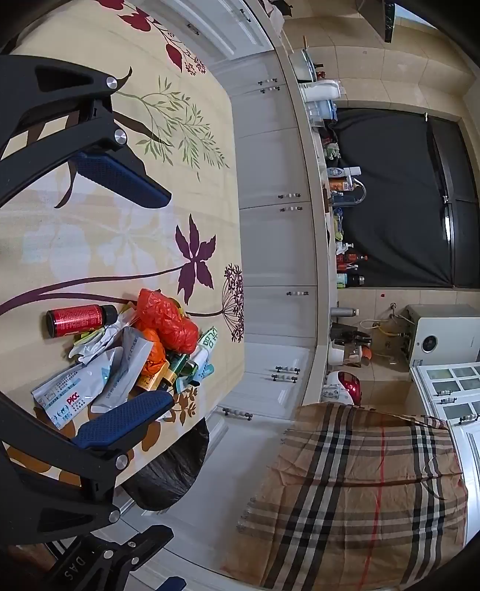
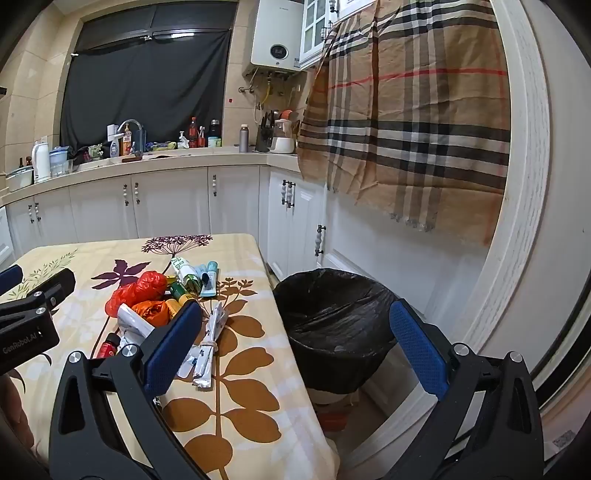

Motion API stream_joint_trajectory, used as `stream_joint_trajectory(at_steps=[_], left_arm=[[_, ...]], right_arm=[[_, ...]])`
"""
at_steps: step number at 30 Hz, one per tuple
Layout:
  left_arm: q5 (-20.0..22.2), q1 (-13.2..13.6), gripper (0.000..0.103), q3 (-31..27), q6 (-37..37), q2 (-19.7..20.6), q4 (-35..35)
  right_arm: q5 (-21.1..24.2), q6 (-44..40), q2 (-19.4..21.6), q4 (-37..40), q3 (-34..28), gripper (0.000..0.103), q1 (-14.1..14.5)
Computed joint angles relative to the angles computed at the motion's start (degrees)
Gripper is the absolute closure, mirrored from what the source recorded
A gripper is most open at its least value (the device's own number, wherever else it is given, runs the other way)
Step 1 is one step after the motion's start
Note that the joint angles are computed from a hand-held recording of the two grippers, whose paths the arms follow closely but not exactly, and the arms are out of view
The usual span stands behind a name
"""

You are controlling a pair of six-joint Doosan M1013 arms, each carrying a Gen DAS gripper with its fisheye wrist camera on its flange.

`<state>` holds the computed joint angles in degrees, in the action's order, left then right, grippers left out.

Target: Collect trash

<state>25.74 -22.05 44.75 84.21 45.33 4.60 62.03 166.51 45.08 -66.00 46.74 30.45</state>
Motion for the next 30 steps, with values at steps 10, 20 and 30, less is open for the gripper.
stream_joint_trajectory(at_steps=[10, 20, 30], left_arm=[[0.35, 0.00, 0.007, -0.14, 0.12, 0.03, -0.09], [0.69, -0.13, 0.007, -0.35, -0.03, 0.04, -0.01], [0.58, -0.10, 0.007, -0.08, -0.01, -0.01, 0.06]], right_arm=[[-0.13, 0.23, 0.01, 0.02, 0.00, 0.004, -0.04], [-0.03, 0.19, -0.08, -0.02, -0.01, 0.004, 0.02], [-0.09, 0.24, -0.01, 0.00, -0.02, 0.004, -0.02]])
